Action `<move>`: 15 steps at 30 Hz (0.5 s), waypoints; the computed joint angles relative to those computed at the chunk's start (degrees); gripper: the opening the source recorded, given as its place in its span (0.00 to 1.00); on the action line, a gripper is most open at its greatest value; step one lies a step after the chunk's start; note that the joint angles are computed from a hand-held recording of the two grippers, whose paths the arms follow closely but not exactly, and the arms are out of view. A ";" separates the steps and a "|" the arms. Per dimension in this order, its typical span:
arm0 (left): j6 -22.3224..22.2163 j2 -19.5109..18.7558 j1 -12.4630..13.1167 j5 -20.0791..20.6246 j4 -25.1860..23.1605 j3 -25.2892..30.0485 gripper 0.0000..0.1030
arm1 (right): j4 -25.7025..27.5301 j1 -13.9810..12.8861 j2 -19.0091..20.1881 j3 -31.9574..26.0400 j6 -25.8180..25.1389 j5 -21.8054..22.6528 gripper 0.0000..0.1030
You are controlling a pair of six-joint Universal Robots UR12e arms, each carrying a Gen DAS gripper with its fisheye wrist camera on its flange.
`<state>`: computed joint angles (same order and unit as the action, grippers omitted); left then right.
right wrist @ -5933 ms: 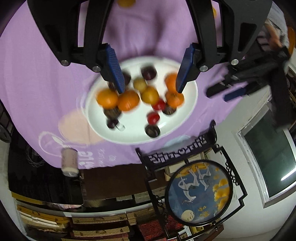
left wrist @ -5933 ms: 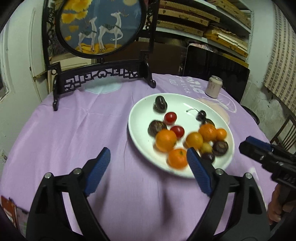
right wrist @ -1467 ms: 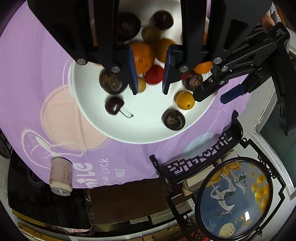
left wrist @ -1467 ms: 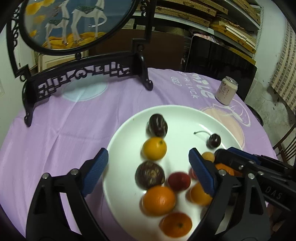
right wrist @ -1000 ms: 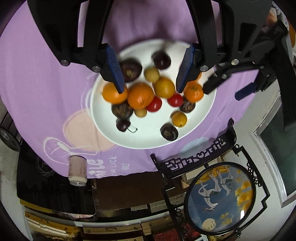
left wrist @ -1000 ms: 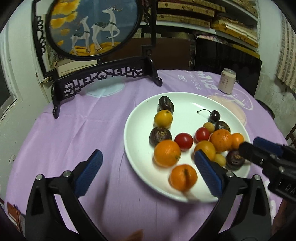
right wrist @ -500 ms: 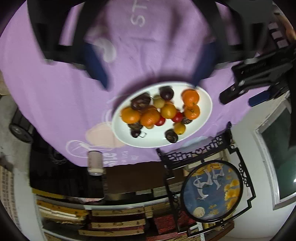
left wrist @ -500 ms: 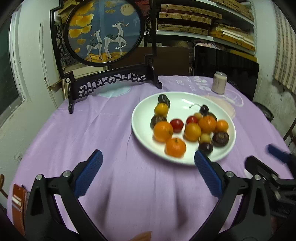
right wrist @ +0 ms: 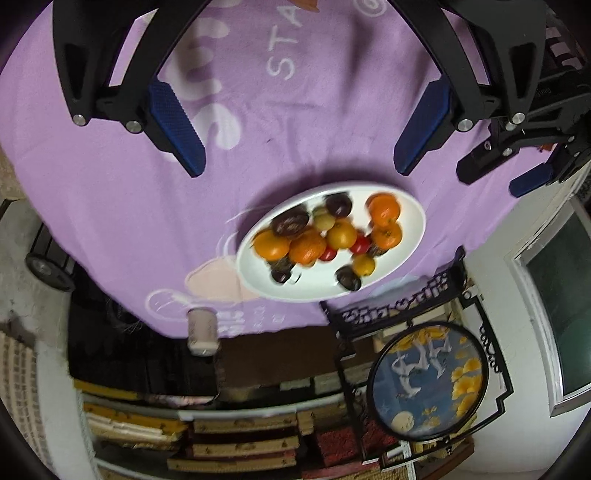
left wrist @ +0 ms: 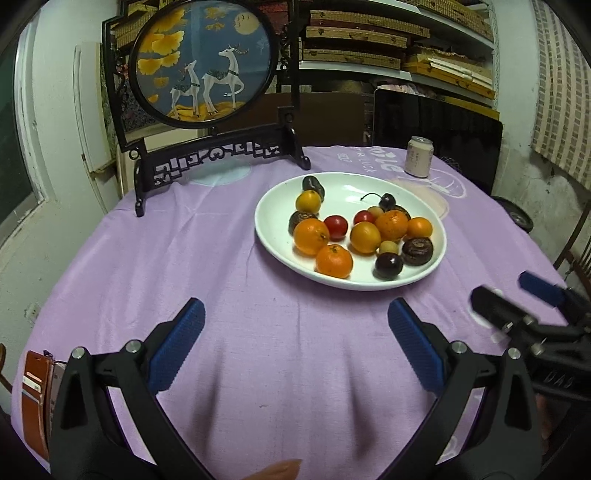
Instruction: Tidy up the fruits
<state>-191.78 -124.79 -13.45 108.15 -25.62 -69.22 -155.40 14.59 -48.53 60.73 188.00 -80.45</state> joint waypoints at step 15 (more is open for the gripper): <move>0.32 -0.21 -0.10 0.79 -1.06 0.44 0.98 | -0.71 0.59 -0.29 0.50 -1.27 -2.24 0.99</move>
